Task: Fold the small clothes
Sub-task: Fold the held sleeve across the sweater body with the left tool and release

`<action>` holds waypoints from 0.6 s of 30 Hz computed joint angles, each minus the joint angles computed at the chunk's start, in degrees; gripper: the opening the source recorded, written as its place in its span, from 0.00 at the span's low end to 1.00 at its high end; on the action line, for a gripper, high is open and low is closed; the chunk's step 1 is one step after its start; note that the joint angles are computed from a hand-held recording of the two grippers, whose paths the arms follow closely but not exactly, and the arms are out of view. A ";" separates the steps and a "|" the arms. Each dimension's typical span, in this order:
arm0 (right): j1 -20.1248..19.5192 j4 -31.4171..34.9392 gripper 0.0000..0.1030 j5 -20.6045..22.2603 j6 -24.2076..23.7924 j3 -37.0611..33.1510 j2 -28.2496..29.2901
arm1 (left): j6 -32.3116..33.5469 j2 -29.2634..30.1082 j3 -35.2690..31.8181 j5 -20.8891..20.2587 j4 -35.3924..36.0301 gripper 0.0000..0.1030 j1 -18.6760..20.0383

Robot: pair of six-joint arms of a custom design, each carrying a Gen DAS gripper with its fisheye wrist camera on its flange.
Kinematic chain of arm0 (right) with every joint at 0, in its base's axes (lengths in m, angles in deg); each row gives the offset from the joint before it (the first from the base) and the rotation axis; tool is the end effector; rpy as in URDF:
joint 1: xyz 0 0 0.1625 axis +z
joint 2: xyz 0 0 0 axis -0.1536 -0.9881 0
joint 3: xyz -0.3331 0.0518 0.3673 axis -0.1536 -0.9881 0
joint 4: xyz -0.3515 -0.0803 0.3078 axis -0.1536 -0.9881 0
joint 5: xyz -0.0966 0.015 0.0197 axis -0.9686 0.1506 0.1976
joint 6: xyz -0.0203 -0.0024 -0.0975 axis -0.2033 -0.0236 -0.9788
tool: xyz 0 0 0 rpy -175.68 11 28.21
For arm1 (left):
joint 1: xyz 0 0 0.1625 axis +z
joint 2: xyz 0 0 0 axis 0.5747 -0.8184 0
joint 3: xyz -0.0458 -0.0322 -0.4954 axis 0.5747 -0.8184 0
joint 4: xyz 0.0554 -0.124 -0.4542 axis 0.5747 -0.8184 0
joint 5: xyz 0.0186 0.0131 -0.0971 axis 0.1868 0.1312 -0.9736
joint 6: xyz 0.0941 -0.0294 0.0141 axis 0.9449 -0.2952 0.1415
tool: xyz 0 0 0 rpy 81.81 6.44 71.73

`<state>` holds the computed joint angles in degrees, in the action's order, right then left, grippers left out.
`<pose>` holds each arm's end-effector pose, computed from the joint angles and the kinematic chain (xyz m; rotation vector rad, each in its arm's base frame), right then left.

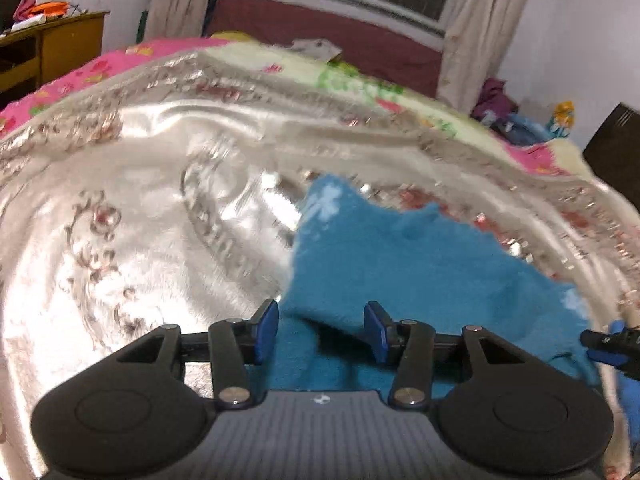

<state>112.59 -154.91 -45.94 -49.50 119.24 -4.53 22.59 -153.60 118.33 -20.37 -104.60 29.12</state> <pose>0.1983 -0.5341 0.1550 -0.2392 -2.2968 1.2219 -0.0877 -0.6066 0.2666 0.4645 2.5247 -0.9593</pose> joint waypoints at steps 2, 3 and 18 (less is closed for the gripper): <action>-0.73 1.17 0.42 0.45 0.79 -0.17 0.07 | -1.86 0.76 -0.78 1.12 2.68 0.50 0.82; -0.88 1.10 0.42 0.56 0.52 -0.31 0.28 | -2.05 1.12 -0.84 1.68 3.10 0.50 1.08; 0.26 7.16 0.23 -1.86 2.02 -4.01 2.34 | -1.91 1.70 -1.10 2.54 2.06 0.51 1.14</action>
